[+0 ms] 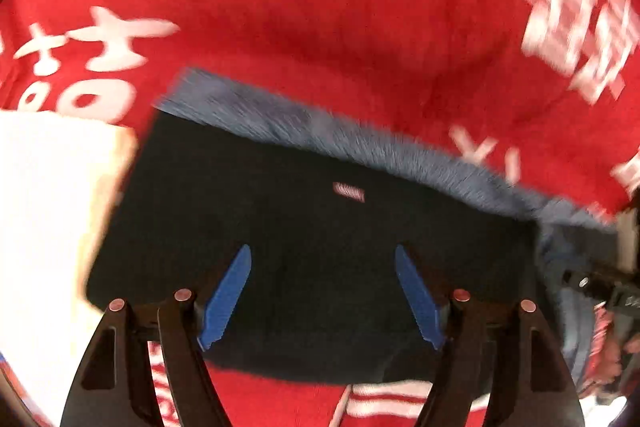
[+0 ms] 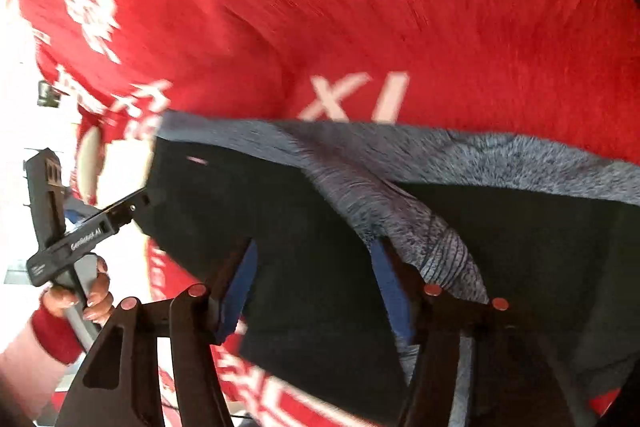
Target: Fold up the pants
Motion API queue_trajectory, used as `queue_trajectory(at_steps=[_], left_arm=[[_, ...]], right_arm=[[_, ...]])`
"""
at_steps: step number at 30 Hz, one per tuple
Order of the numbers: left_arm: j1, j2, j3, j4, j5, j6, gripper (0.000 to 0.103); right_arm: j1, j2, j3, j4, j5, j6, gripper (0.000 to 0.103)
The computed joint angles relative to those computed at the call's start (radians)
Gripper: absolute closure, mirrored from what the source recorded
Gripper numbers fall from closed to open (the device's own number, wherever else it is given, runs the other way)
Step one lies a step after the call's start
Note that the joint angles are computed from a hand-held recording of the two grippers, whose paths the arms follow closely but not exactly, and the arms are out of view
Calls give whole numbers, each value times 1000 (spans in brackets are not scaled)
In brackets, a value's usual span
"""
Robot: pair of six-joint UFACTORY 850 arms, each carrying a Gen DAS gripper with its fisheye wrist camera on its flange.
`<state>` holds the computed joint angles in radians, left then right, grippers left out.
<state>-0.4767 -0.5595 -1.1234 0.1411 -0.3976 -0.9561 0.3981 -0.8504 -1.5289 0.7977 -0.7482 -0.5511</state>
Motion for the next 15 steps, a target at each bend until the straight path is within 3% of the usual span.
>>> queue_trajectory(at_steps=[2, 4, 8, 15], left_arm=[[-31, -51, -37, 126, -54, -103, 25], [-60, -73, -74, 189, -110, -112, 20], [-84, -37, -64, 139, -123, -64, 20], [-162, 14, -62, 9, -86, -7, 20]], right_arm=[[-2, -9, 8, 3, 38, -24, 51], [-16, 2, 16, 45, 25, -35, 50], [-56, 91, 115, 169, 50, -132, 29], [-143, 305, 389, 274, 117, -160, 29]])
